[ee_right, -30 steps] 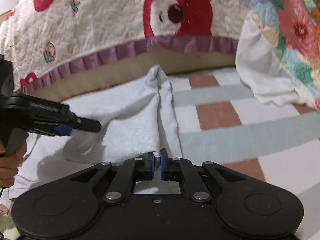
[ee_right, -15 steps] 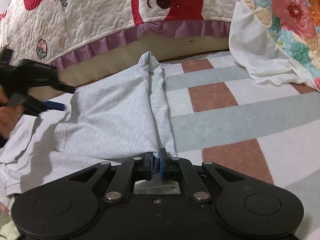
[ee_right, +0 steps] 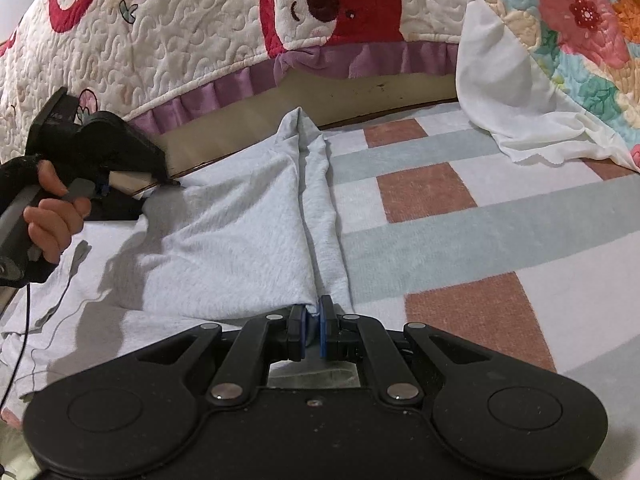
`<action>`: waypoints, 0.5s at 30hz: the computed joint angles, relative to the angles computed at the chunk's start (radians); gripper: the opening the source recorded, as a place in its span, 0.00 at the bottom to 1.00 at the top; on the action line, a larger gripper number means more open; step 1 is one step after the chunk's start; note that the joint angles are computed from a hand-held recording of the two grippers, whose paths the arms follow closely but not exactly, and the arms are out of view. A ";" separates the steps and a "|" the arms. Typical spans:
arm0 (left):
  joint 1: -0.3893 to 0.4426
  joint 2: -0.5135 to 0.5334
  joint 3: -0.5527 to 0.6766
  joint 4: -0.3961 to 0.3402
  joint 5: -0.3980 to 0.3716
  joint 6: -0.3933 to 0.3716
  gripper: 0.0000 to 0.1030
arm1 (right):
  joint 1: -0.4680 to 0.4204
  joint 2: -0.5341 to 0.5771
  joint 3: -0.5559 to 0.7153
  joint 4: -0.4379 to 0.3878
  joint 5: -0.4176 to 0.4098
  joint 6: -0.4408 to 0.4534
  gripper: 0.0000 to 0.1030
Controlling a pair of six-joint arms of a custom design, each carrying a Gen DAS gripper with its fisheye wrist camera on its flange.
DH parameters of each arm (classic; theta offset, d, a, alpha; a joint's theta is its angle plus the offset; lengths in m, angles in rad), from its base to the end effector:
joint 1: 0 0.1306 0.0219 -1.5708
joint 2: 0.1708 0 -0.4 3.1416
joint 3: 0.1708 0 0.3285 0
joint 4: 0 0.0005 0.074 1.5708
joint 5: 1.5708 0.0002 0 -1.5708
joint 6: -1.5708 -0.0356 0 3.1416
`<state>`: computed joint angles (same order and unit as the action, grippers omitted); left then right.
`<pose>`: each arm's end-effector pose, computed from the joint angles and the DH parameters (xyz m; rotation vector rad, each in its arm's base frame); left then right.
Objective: Fold clothes
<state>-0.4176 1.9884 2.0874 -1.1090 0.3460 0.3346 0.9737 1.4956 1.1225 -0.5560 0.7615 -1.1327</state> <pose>0.5688 -0.2661 0.4047 0.2438 2.6485 -0.7127 0.2600 0.3378 0.3290 0.4616 2.1472 0.1975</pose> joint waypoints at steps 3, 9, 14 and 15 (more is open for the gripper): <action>-0.022 -0.061 -0.048 0.156 -0.087 -0.095 0.02 | 0.000 -0.002 -0.006 0.010 0.000 0.002 0.05; -0.073 -0.111 -0.155 0.281 -0.259 -0.328 0.06 | 0.001 -0.001 -0.007 0.014 0.003 0.004 0.05; -0.055 -0.104 -0.168 0.187 -0.306 -0.233 0.36 | 0.003 -0.001 -0.010 0.017 0.005 0.000 0.05; -0.039 -0.126 -0.199 0.203 -0.270 -0.190 0.40 | 0.003 -0.001 -0.010 0.018 0.004 -0.002 0.05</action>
